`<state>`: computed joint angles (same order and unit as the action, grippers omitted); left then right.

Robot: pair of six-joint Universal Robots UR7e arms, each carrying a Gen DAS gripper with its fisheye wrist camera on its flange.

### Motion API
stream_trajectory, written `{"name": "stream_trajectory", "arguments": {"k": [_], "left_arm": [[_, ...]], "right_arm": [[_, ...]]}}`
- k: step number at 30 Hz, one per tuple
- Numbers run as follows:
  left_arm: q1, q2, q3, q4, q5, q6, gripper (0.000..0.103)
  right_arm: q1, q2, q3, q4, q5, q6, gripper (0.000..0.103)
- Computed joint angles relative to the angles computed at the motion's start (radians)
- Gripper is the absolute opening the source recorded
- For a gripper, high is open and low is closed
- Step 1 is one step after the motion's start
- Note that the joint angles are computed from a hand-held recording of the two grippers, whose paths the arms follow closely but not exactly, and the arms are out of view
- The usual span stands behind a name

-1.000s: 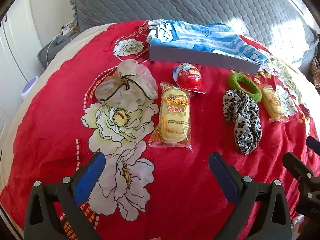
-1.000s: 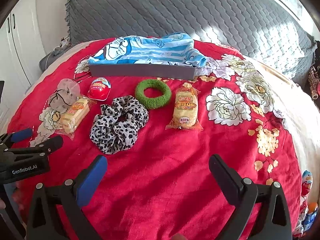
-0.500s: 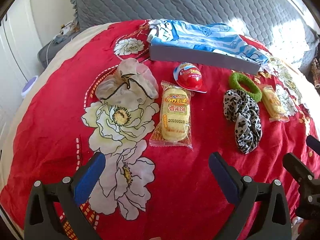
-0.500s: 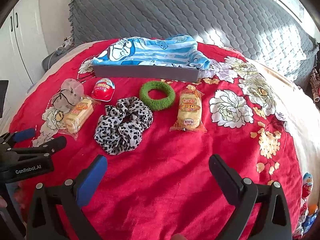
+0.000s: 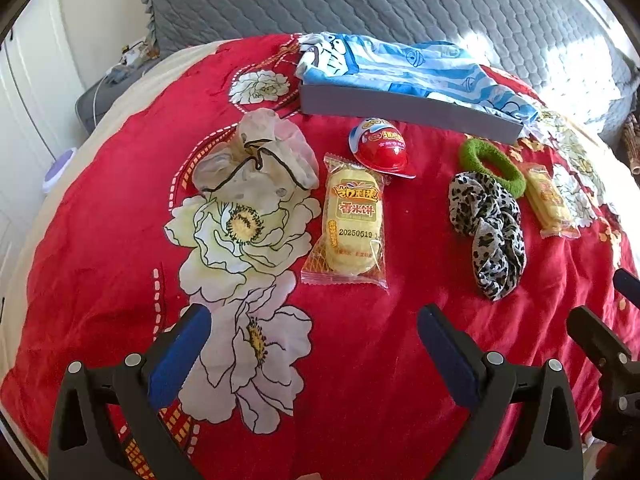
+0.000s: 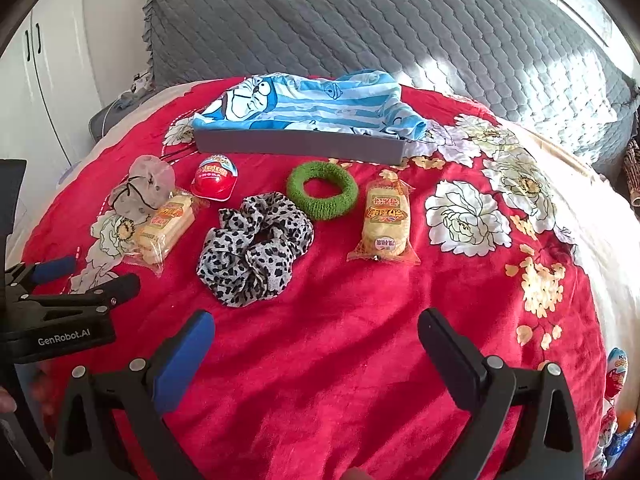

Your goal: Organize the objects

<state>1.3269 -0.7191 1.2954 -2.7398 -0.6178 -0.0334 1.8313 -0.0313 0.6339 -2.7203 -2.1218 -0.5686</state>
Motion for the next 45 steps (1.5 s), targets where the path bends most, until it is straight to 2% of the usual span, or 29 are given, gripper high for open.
{"name": "stream_trajectory", "arguments": {"k": [5, 14, 30, 45], "left_arm": [[-0.001, -0.015, 0.026, 0.004, 0.001, 0.002, 0.103], [0.009, -0.030, 0.020, -0.003, 0.014, 0.013, 0.103], [0.022, -0.037, -0.012, -0.009, -0.001, 0.051, 0.103], [0.035, -0.015, -0.080, -0.006, -0.007, 0.084, 0.103]], "right_arm": [[0.002, -0.011, 0.026, 0.013, 0.012, 0.003, 0.102], [0.009, 0.012, 0.000, 0.053, 0.030, 0.000, 0.102], [0.021, 0.091, -0.156, 0.113, 0.037, 0.005, 0.102], [0.030, 0.201, -0.374, 0.232, 0.045, 0.017, 0.102]]}}
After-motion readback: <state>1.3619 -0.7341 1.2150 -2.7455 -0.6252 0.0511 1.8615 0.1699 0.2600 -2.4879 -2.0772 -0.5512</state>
